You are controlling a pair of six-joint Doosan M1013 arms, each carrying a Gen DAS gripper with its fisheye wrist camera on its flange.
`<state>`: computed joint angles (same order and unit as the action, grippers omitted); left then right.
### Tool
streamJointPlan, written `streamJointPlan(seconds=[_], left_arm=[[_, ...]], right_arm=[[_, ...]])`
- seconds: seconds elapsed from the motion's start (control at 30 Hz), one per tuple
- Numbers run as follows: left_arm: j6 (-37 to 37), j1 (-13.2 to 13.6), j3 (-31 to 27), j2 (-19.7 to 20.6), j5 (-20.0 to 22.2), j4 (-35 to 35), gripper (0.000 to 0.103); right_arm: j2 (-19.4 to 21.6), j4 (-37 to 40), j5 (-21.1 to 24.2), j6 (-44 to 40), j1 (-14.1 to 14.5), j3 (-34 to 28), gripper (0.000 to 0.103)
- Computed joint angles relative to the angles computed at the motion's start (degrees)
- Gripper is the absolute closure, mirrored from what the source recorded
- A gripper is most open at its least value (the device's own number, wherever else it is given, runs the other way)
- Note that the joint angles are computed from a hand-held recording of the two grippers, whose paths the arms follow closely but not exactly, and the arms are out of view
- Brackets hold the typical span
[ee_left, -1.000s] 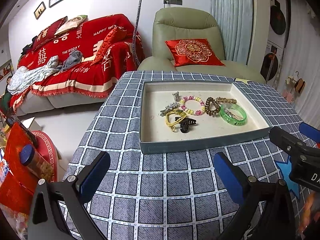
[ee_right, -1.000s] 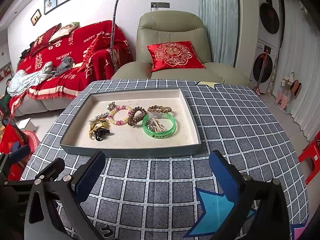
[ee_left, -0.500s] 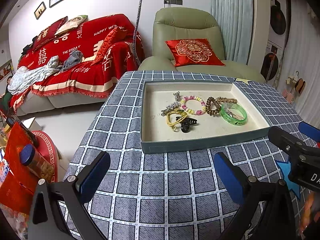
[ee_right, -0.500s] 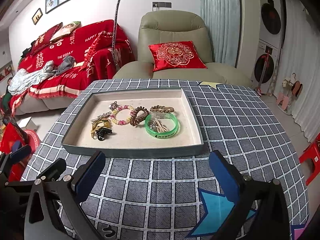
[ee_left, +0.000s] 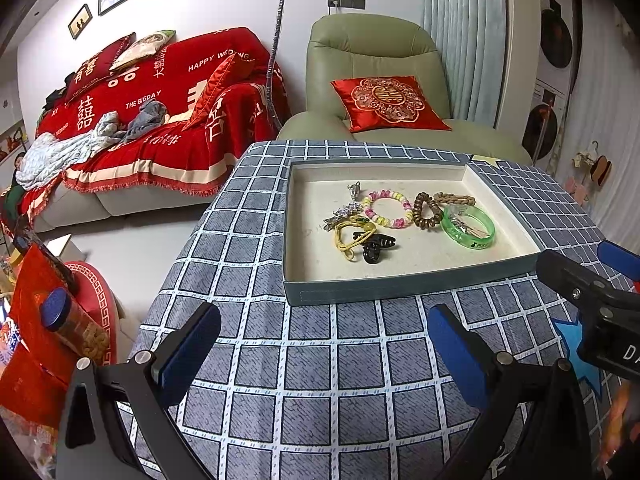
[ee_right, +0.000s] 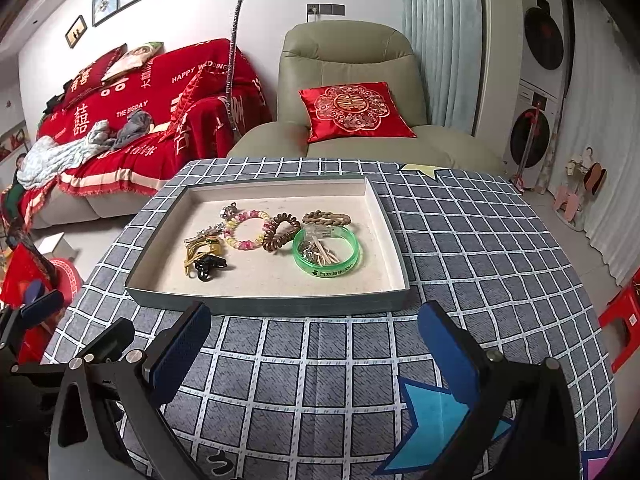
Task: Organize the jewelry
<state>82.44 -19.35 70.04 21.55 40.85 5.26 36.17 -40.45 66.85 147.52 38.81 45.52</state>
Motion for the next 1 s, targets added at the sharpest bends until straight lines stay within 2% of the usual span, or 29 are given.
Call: streamJointPlan(seconds=[1.0], left_arm=[[0.51, 0.18, 0.16, -0.01, 0.33, 0.21, 0.0]], right_arm=[[0.53, 0.16, 0.3, -0.35, 0.08, -1.09, 0.0]])
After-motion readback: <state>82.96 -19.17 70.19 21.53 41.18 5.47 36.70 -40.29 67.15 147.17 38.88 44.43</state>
